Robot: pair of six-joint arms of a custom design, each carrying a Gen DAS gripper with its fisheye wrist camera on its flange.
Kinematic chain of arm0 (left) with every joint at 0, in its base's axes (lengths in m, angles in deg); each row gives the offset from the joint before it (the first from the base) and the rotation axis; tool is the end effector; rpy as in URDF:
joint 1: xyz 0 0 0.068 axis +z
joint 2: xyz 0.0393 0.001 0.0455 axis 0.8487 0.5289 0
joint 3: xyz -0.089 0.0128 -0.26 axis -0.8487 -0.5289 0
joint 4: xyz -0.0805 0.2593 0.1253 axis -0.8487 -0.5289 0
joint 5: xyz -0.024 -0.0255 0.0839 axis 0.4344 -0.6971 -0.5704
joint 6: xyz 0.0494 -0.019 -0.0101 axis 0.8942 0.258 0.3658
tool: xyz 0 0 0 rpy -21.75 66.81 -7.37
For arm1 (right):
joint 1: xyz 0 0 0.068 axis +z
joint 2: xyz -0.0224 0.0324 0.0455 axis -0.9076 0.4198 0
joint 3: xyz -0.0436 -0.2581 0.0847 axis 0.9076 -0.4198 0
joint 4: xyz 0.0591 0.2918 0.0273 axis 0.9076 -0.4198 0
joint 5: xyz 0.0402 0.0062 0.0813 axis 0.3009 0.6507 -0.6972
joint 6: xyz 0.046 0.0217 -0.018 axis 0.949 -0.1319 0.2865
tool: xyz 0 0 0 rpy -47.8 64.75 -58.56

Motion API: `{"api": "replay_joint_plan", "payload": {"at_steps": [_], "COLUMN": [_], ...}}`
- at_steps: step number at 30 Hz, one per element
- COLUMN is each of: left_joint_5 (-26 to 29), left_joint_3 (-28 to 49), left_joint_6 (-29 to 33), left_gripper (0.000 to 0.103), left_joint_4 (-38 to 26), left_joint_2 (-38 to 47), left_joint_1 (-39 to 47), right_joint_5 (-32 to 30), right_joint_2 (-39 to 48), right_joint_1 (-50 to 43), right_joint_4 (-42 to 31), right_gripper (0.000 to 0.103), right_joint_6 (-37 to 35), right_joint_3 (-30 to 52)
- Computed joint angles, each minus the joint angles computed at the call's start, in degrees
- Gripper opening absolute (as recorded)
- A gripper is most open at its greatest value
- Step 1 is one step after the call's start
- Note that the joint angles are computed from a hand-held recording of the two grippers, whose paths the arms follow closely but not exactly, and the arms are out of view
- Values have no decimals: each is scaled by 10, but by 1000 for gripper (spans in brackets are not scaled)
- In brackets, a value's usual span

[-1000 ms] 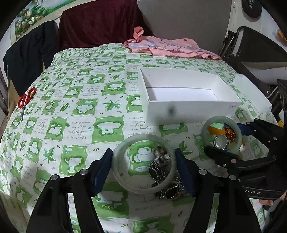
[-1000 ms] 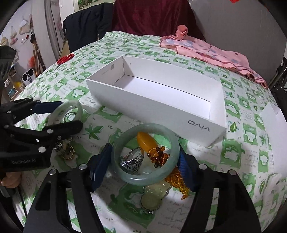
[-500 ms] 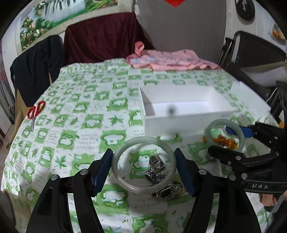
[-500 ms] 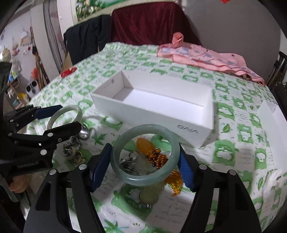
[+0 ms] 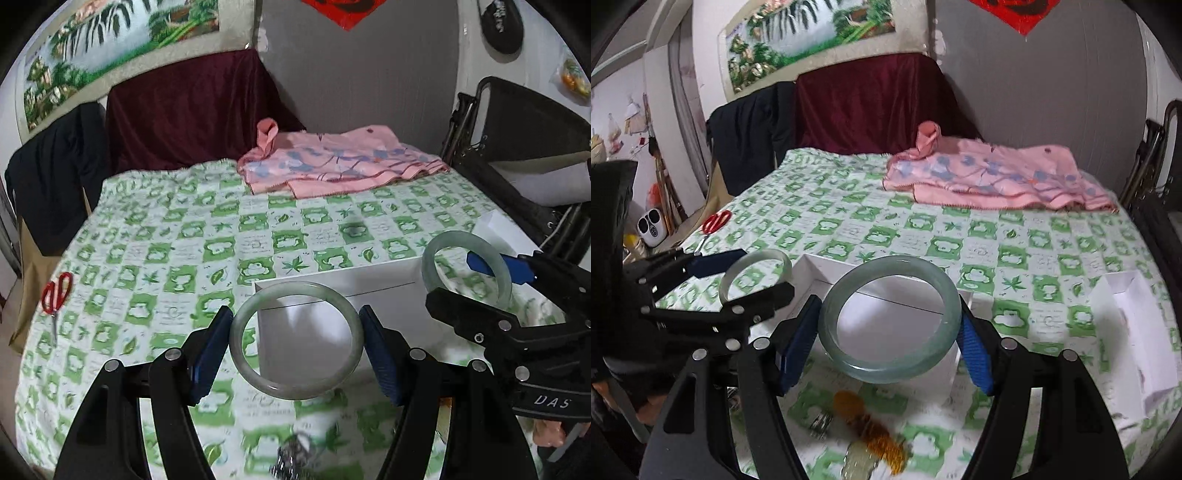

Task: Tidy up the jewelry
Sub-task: 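Carry both bangles into the white vivo box and open both tools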

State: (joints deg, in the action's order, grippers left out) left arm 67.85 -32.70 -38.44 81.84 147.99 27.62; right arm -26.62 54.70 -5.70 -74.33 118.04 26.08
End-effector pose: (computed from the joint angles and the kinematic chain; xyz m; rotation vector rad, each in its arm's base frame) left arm 0.2329 -0.1398 0.1607 0.7464 2.2288 -0.3099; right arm 0.1544 0.2172 0.1686 0.1625 2.2692 0.1216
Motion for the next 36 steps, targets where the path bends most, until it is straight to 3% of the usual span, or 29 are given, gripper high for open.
{"api": "replay_joint_plan", "payload": {"at_steps": [8,14,23,26,30,36], "left_joint_5": [41,48,71,65,53,72], "left_joint_3": [45,35,19,11,-4,-51], "left_joint_6": [-12,-11,-24,-26,-27,-27], "left_gripper": [69,70,71,71,77,83], "left_joint_4": [28,43,37,37,31,7], "left_joint_2": [114,114,78,65,42,-30], "left_joint_1": [32,36,72,76,81,115], "right_joint_5": [-94,-85,-30,-4,69,128], "right_joint_2": [44,2,-63,-75,-87,-66], "right_joint_1": [-73,-75,-43,-27,15,84], "right_joint_4": [122,149,118,100,42,-52], "right_gripper": [67,72,73,80,93,96], "right_joint_6": [-38,-32,-13,6,71,177], "right_joint_3": [-39,-74,-84,-83,-72,-49]}}
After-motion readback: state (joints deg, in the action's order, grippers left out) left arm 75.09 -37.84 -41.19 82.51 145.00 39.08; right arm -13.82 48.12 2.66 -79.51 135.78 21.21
